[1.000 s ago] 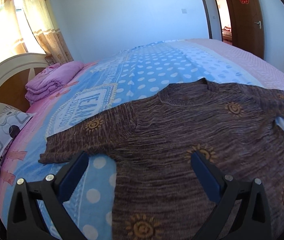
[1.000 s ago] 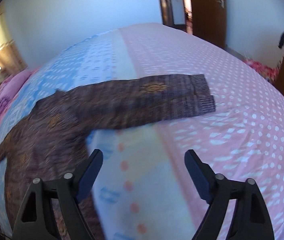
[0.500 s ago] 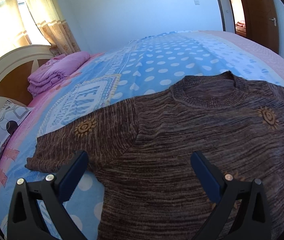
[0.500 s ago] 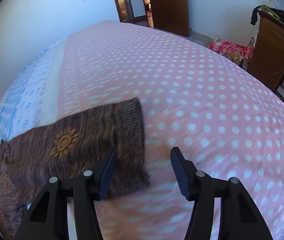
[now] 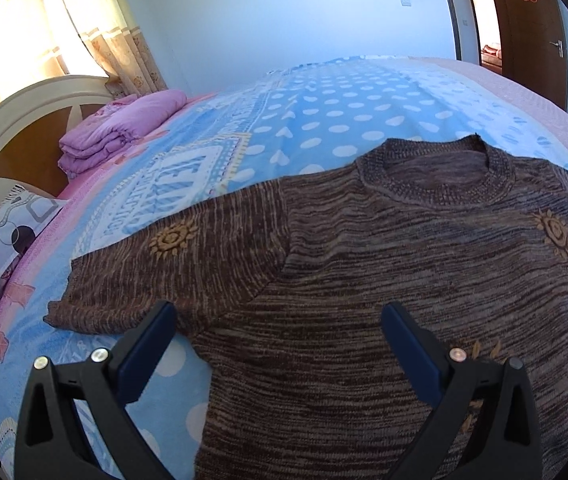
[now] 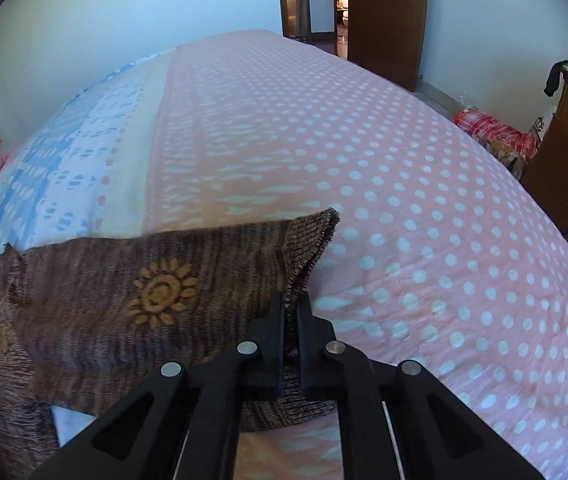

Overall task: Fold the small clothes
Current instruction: 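Carry the held sleeve across the sweater body and open the right gripper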

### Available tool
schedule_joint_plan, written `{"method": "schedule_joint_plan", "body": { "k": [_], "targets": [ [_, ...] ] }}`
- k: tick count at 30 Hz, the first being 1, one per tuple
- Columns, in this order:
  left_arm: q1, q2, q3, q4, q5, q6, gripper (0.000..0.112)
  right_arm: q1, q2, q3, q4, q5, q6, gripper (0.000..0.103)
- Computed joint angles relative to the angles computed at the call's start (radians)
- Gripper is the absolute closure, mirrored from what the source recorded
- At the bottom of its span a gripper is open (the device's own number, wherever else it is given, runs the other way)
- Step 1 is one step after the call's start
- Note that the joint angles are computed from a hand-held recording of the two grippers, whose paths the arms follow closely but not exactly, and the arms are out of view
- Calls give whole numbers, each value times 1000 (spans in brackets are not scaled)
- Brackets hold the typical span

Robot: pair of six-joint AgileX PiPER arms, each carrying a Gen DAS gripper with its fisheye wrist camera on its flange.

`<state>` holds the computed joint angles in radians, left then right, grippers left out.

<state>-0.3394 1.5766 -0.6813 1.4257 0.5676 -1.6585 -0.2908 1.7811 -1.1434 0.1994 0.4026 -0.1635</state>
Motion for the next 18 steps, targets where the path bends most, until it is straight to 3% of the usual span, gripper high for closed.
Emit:
{"method": "schedule_joint_plan", "body": {
  "k": [11, 18],
  "targets": [
    [70, -74, 38, 16, -67, -3, 9, 81, -215, -51, -1, 115, 33, 99],
    [112, -92, 57, 30, -123, -14, 9, 249, -305, -181, -148, 231, 192, 99]
  ]
}}
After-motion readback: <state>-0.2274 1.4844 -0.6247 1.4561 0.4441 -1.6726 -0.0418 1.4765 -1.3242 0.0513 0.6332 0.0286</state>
